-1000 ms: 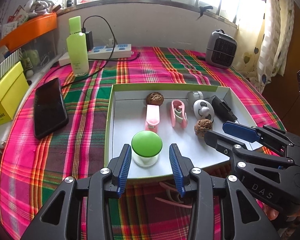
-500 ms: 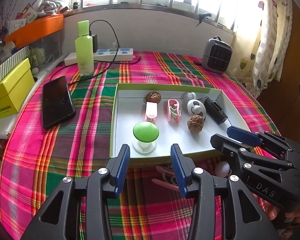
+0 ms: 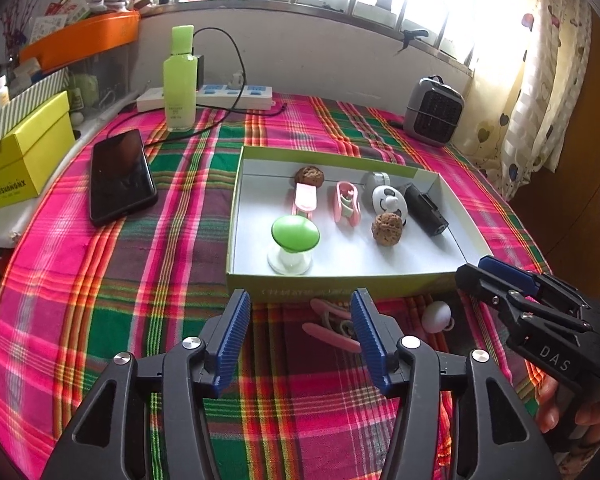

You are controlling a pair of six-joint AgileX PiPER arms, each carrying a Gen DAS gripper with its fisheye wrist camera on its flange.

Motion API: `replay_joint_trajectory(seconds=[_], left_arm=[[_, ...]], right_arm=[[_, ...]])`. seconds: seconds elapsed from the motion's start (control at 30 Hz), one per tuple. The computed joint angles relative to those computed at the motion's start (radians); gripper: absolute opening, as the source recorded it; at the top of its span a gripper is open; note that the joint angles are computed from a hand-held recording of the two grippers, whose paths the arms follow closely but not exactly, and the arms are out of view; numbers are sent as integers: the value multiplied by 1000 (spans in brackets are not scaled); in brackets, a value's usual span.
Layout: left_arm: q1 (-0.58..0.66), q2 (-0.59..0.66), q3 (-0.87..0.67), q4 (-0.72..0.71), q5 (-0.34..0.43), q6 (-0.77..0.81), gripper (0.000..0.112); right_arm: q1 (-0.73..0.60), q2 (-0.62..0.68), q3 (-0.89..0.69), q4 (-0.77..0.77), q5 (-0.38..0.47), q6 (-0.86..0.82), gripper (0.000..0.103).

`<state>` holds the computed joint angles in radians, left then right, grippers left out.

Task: Organize objects
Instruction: 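Withdraw both grippers from the box toward the pink clip and white piece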

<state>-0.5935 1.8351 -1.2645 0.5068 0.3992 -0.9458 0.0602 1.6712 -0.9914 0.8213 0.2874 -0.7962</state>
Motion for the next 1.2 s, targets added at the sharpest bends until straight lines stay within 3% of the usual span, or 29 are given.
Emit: replay_joint_trajectory(seconds=[0.2,0.67,1.2], left_arm=[[-18,27,-31,-50,22,49,57],[-35,120,-116,-130,87,106,59],[-12,49,1,-85,52,50,59]], right_arm=[[-21,-28,46,55,-17,-62,42],[-34,4,53,152,36,-164,42],[-11,23,42,133,66,-173,48]])
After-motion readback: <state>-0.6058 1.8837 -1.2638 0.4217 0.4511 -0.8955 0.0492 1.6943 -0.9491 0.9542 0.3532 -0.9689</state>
